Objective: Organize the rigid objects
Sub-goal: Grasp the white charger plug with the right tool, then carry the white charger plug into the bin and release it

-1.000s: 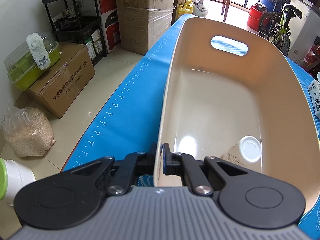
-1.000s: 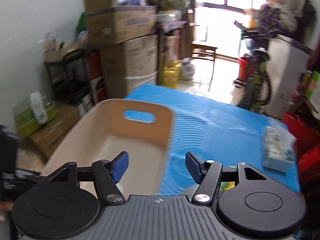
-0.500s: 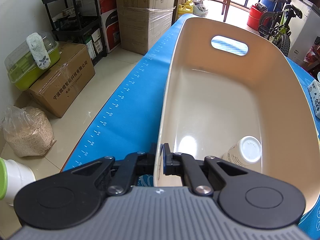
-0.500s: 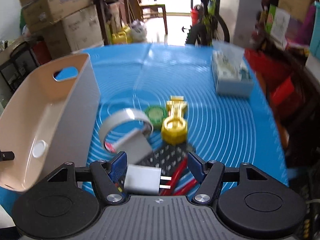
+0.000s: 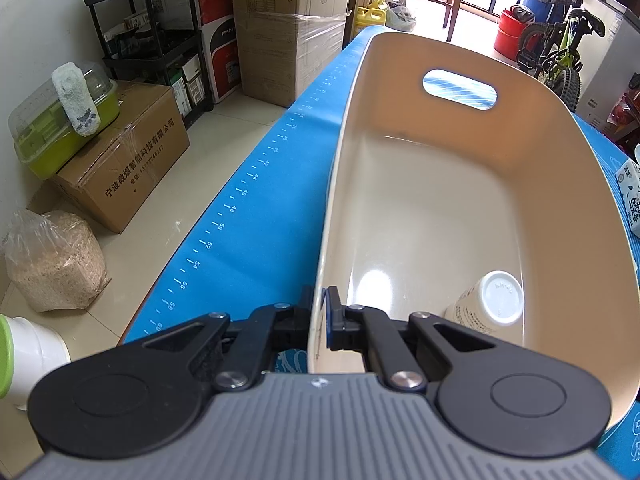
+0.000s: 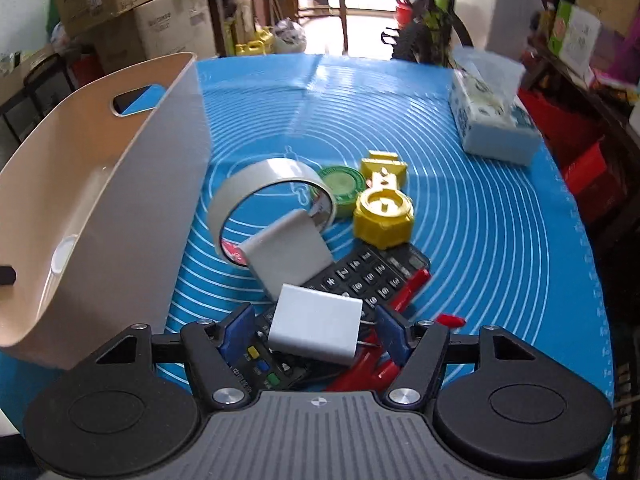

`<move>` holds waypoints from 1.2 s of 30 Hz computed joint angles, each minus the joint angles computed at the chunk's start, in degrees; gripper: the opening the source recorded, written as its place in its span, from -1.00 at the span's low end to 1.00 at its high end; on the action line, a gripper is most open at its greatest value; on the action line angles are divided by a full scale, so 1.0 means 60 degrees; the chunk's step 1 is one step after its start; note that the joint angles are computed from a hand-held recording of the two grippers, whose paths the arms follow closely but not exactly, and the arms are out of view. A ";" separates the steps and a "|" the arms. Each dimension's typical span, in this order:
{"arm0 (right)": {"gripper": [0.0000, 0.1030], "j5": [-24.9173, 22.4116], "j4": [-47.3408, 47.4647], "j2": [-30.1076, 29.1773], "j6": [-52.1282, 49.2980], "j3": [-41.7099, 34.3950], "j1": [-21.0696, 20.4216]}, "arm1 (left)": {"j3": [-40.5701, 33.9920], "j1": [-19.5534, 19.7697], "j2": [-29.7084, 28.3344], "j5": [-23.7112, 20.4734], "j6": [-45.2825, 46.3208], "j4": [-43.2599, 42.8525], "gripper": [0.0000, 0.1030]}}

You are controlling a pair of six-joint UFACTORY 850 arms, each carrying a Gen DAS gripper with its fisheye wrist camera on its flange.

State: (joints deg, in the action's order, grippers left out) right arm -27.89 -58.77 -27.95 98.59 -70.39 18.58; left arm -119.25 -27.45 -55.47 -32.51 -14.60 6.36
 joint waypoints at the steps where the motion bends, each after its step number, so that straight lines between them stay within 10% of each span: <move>1: 0.41 -0.0033 -0.0129 -0.0032 0.0064 -0.0030 0.0031 | -0.0005 0.0000 -0.0001 -0.0003 0.0005 0.0006 -0.86; 7: -0.03 -0.0598 -0.0644 -0.0225 0.0270 -0.0205 0.0119 | -0.0011 0.0001 -0.0005 -0.0008 0.0009 -0.0002 -0.87; 36: -0.03 -0.1312 -0.4445 0.0008 0.1596 -0.1891 0.0530 | -0.0056 0.0014 -0.0040 -0.0024 0.0054 -0.0009 -0.87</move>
State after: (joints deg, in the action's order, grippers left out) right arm -35.76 -85.44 -27.90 108.16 -81.73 21.77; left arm -119.58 -27.36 -55.70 -32.65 -14.27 6.30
